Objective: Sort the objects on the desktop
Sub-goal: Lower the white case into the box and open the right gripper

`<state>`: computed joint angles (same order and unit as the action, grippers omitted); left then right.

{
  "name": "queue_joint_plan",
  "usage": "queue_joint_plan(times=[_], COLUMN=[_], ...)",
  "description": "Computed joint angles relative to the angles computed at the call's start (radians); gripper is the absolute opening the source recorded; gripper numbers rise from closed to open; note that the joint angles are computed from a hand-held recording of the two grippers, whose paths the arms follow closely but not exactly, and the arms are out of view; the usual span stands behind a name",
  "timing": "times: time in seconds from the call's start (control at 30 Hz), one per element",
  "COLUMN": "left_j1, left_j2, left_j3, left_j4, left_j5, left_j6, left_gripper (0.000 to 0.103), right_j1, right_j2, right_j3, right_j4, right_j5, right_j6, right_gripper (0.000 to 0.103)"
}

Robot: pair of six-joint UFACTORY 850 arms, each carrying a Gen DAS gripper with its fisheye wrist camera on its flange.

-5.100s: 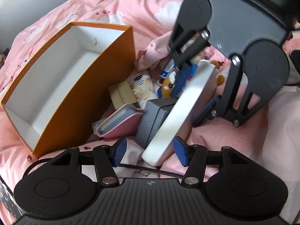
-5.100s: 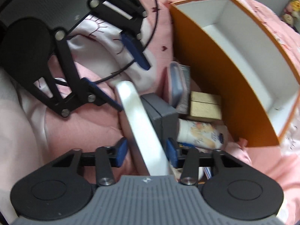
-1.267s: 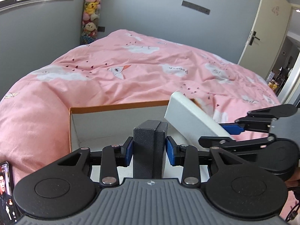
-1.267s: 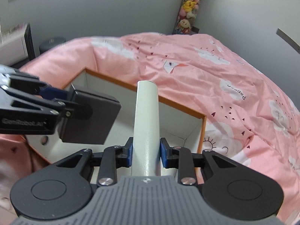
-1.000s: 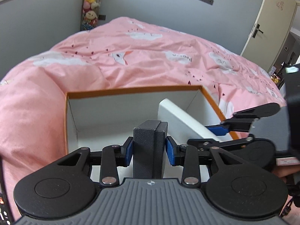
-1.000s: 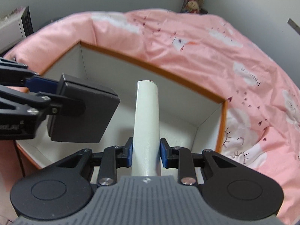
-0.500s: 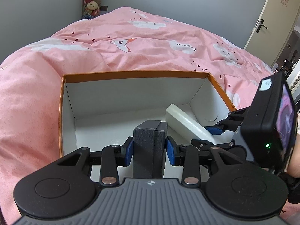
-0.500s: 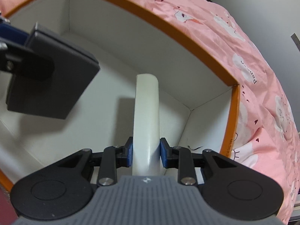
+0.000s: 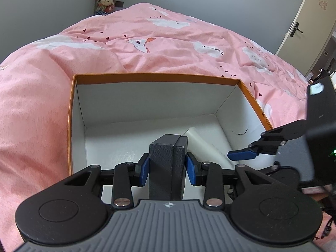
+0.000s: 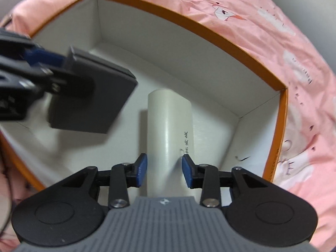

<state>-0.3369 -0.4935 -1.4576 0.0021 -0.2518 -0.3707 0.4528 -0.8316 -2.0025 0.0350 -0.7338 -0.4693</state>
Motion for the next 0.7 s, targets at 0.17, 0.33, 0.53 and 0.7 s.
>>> queue_joint_plan(times=[0.17, 0.33, 0.53, 0.7], left_j1=[0.002, 0.0, 0.0, 0.001], left_j2=[-0.002, -0.009, -0.015, -0.016], left_j3=[0.001, -0.008, -0.017, -0.017], left_j4=[-0.015, 0.039, 0.071, 0.052], left_j5=[-0.006, -0.021, -0.035, -0.037], left_j6=[0.01, -0.045, -0.078, -0.061], left_gripper=[0.042, 0.042, 0.042, 0.042], right_j1=[-0.016, -0.001, 0.021, 0.033], right_j2=[0.009, -0.024, -0.077, -0.151], right_j3=[0.0, -0.043, -0.114, -0.214], right_j4=[0.127, 0.082, 0.012, -0.079], right_j5=[-0.055, -0.049, -0.052, -0.088], right_j6=[-0.055, -0.031, -0.024, 0.026], right_gripper=[0.039, 0.042, 0.064, 0.063])
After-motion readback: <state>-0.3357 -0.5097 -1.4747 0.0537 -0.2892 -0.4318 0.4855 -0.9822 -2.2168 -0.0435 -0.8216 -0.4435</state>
